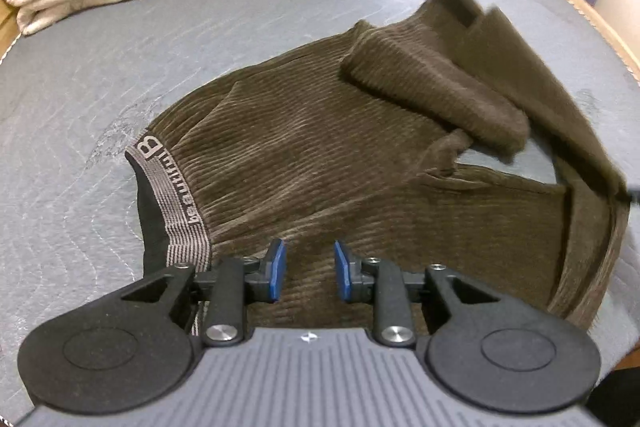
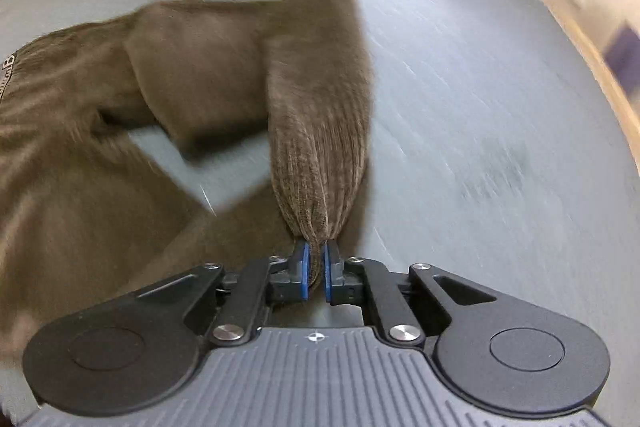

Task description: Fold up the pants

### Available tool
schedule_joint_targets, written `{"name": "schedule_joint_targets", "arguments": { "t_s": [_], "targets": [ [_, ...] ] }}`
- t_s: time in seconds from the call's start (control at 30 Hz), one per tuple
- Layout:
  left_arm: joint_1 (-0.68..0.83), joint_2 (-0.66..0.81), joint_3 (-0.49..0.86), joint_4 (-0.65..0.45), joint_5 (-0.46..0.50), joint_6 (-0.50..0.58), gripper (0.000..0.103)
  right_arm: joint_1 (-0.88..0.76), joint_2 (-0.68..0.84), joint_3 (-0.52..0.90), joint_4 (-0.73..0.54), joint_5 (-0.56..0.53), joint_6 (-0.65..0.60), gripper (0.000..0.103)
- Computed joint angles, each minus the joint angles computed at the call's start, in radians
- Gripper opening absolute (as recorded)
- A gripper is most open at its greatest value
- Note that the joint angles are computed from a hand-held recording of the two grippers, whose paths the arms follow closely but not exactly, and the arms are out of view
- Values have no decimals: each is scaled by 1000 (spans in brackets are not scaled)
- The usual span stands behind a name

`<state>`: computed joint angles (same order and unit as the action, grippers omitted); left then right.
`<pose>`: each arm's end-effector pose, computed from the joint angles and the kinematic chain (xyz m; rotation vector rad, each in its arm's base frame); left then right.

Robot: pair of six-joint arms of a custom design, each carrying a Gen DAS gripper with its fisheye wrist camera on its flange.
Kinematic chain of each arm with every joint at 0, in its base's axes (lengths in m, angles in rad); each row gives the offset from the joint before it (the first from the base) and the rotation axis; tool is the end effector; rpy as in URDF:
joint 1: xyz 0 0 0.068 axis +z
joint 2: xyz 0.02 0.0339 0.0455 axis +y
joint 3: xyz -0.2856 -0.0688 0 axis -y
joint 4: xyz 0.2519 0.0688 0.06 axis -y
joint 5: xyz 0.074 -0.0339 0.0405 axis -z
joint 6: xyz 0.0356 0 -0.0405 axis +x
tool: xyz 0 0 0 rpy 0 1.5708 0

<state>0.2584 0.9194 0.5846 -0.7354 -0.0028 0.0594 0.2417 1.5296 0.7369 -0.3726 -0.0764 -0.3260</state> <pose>0.1518 0.0402 0.2184 -0.2637 2.6324 0.1107 0.2625 0.0675 0.1609 -0.7858 2.6169 0.0807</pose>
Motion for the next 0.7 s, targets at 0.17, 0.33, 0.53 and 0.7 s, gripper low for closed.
{"name": "schedule_joint_targets", "arguments": {
  "t_s": [0.17, 0.33, 0.53, 0.7],
  "targets": [
    [-7, -89, -29, -75, 24, 49, 41, -259, -103, -114, -216, -106, -299, 7],
    [-13, -70, -41, -81, -15, 26, 42, -398, -224, -143, -195, -167, -326, 13],
    [-89, -38, -27, -55, -53, -72, 53, -297, -281, -137, 66, -186, 10, 52],
    [-182, 27, -19, -22, -94, -158, 57, -28, -80, -71, 251, -34, 165, 53]
  ]
}}
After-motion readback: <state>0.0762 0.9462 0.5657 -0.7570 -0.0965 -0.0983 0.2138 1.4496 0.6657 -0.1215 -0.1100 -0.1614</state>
